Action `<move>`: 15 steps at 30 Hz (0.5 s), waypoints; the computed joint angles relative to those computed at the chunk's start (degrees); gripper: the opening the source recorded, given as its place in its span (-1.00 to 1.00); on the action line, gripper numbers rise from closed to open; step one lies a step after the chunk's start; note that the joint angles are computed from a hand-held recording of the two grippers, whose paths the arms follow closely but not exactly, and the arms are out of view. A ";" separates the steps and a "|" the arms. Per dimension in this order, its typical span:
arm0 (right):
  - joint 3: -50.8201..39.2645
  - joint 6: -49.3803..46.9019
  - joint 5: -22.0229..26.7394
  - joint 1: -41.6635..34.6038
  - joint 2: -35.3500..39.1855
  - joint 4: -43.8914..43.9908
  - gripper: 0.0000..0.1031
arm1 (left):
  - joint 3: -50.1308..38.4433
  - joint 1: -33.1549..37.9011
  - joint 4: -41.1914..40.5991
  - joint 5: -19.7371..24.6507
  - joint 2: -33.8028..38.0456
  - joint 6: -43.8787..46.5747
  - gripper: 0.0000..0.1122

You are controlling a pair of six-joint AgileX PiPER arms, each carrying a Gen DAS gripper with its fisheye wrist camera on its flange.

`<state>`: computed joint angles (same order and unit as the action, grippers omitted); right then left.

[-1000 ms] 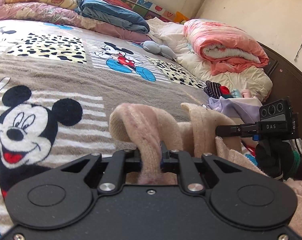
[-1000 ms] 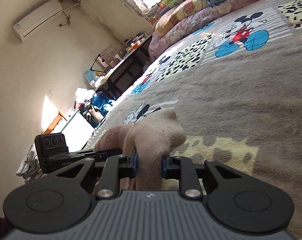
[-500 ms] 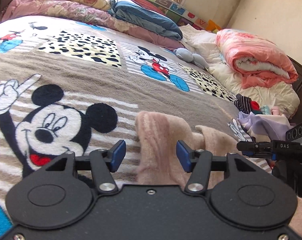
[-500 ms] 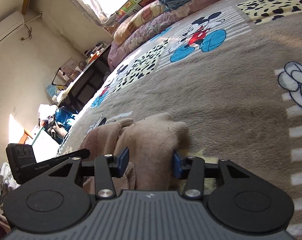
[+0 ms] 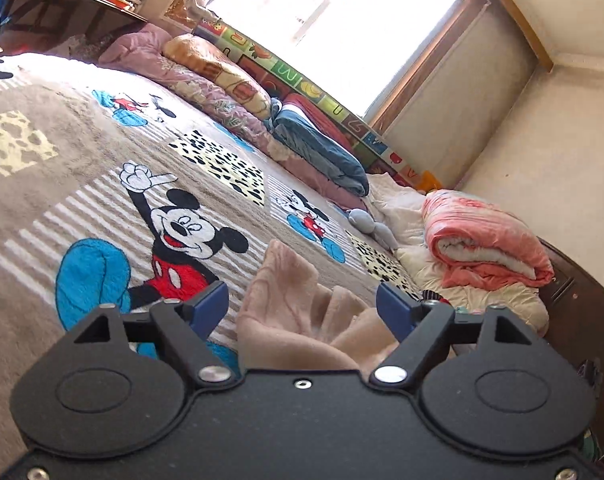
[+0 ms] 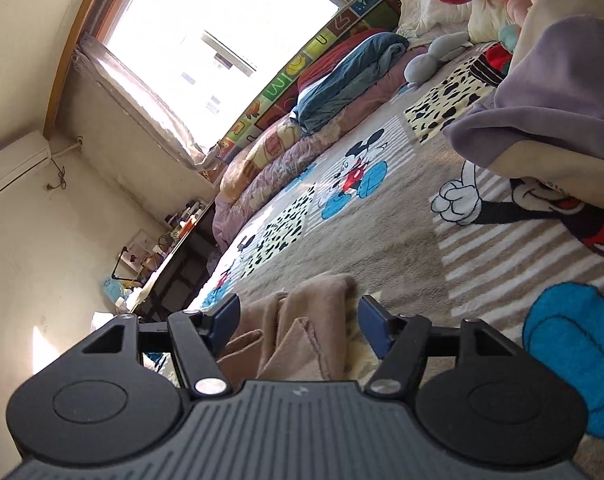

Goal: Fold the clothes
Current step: 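Open the left gripper releasing the cloth while the right gripper opens and withdraws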

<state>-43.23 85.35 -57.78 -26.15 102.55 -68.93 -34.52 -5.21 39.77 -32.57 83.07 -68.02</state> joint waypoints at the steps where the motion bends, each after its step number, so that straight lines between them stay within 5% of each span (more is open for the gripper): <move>1: 4.01 -1.19 -1.46 -0.77 -3.34 0.39 0.41 | 1.49 -1.10 -1.73 0.21 -1.14 1.50 0.45; 8: 23.77 -0.72 0.36 0.34 -19.95 5.94 0.42 | 6.93 -8.21 -13.92 1.87 -3.83 12.25 0.46; 13: 25.90 -1.41 12.43 11.67 -24.15 13.63 0.42 | 8.35 -12.03 -24.41 -0.75 0.82 20.34 0.46; 15: 26.08 -2.32 12.85 13.89 -24.26 16.60 0.42 | 9.01 -11.60 -21.80 -3.86 2.61 16.97 0.46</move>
<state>-17.15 83.03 -44.93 -12.26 78.29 -52.33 -25.51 -16.81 17.96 -36.43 85.68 -51.06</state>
